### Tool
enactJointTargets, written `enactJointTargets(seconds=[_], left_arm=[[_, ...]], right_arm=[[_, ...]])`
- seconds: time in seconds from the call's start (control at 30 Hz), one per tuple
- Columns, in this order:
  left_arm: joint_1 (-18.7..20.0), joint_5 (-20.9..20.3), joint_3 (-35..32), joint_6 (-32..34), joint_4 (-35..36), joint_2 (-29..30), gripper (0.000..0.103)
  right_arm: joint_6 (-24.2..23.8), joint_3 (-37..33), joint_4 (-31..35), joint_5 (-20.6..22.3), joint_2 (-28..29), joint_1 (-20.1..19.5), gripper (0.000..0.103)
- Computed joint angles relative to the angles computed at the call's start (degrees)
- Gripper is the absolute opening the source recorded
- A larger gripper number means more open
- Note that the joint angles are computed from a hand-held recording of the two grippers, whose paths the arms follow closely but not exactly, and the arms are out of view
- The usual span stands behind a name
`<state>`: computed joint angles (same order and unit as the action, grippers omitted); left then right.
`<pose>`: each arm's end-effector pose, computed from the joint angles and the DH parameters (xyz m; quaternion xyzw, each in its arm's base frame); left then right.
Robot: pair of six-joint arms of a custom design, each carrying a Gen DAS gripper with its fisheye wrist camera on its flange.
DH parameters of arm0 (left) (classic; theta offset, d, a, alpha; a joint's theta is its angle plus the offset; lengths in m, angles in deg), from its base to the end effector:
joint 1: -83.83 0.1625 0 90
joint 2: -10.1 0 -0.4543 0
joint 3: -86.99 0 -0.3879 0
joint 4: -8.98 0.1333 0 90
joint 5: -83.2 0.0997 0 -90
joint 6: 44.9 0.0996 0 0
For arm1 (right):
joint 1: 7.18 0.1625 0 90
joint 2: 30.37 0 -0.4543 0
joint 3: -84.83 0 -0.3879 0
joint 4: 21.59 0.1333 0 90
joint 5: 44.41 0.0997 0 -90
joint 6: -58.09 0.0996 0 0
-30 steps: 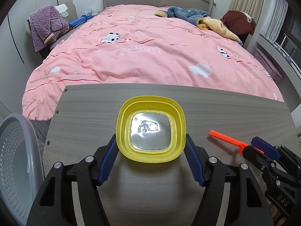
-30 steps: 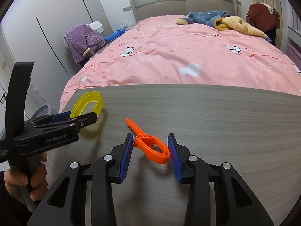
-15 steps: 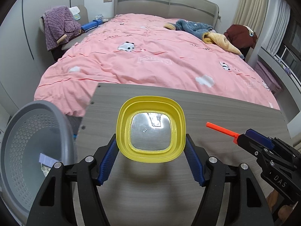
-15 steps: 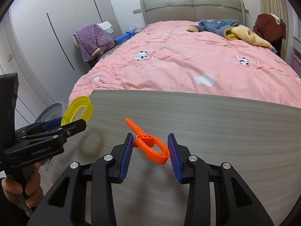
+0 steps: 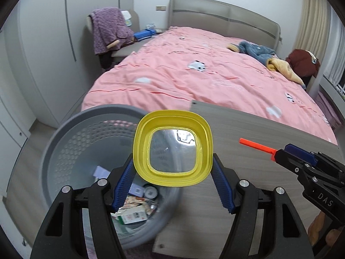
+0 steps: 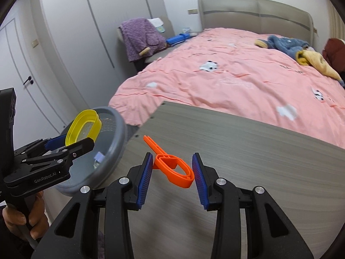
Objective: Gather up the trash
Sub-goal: 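Lift the lid and scoop and carry them over the grey basket, then open both grippers to drop the lid and scoop into the basket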
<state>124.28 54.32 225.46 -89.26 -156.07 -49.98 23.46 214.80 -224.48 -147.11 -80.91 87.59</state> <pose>-0.1624 -0.4282 0.1225 0.0538 0.8592 -0.3543 0.3652 0.1523 -0.4856 0.1058 0.2909 -0.9068 0.2491 0.1761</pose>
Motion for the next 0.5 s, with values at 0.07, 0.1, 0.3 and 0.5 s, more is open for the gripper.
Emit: enactJointTargets(seconds=[0.07, 0.1, 0.3, 0.5], left_arm=[[0.37, 0.76, 1.42, -1.85, 1.55, -2.26, 0.066], [0.68, 1.01, 2.07, -2.57, 2.12, -3.37, 0.066], [2.36, 2.28, 5.77, -7.34, 6.87, -9.63, 0.066], [3.85, 4.48, 7.57, -11.38, 13.75, -14.18, 0.066]], right_arm=[[0.05, -0.97, 0.84, -0.09, 1.48, 1.56, 0.037], [0.08, -1.42, 1.2, -0.11, 2.18, 2.27, 0.037], [0.26, -3.66, 3.07, -0.81, 5.7, 5.94, 0.037], [0.77, -6.39, 4.89, -1.55, 9.1, 8.67, 0.037]])
